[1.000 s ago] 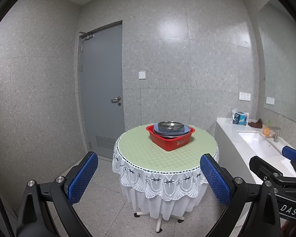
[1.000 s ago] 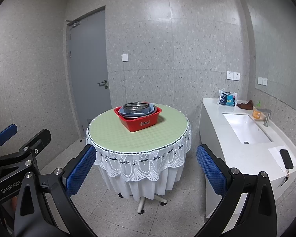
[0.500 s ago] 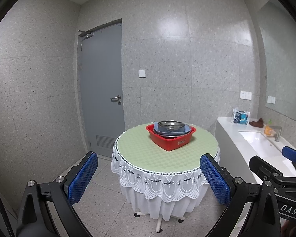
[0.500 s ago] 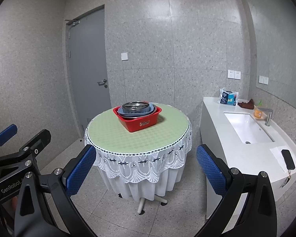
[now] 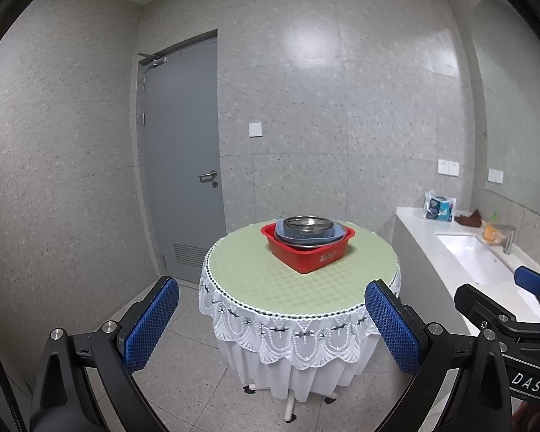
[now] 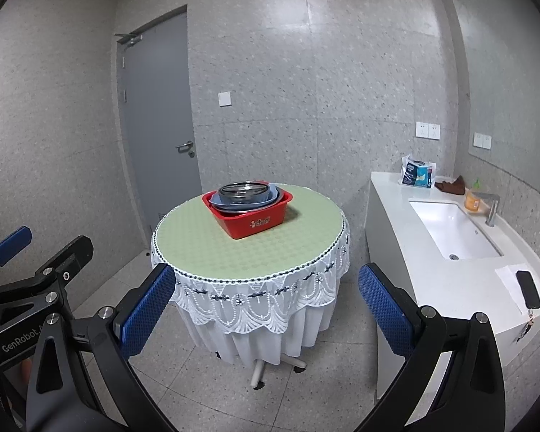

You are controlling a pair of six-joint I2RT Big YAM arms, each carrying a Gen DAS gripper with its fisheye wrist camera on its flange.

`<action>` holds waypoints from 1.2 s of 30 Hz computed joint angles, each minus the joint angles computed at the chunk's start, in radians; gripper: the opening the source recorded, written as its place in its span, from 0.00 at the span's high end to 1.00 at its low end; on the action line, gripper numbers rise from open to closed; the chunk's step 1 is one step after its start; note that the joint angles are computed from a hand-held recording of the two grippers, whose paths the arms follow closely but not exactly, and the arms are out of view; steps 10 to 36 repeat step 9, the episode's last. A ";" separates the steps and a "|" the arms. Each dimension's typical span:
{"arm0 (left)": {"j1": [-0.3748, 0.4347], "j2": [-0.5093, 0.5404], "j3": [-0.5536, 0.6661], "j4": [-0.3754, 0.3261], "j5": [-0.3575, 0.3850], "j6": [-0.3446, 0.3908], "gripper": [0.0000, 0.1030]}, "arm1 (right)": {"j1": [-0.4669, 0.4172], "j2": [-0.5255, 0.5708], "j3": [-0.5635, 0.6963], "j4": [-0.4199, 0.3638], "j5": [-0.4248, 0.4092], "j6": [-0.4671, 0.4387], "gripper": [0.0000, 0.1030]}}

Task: Organize plates and bowls

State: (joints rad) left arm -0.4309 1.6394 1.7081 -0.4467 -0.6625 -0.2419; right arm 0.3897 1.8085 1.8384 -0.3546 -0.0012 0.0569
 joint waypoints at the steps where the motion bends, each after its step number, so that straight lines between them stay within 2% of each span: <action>1: -0.001 0.013 0.020 -0.009 -0.001 0.000 0.01 | -0.006 0.009 0.016 -0.011 -0.008 0.001 0.00; 5: -0.008 0.090 0.138 -0.059 -0.012 0.005 0.01 | -0.034 0.051 0.083 -0.039 -0.042 0.002 0.00; 9: -0.021 0.217 0.330 -0.139 -0.028 0.011 0.01 | -0.077 0.123 0.192 -0.085 -0.088 0.002 0.00; 36: -0.021 0.217 0.330 -0.139 -0.028 0.011 0.01 | -0.077 0.123 0.192 -0.085 -0.088 0.002 0.00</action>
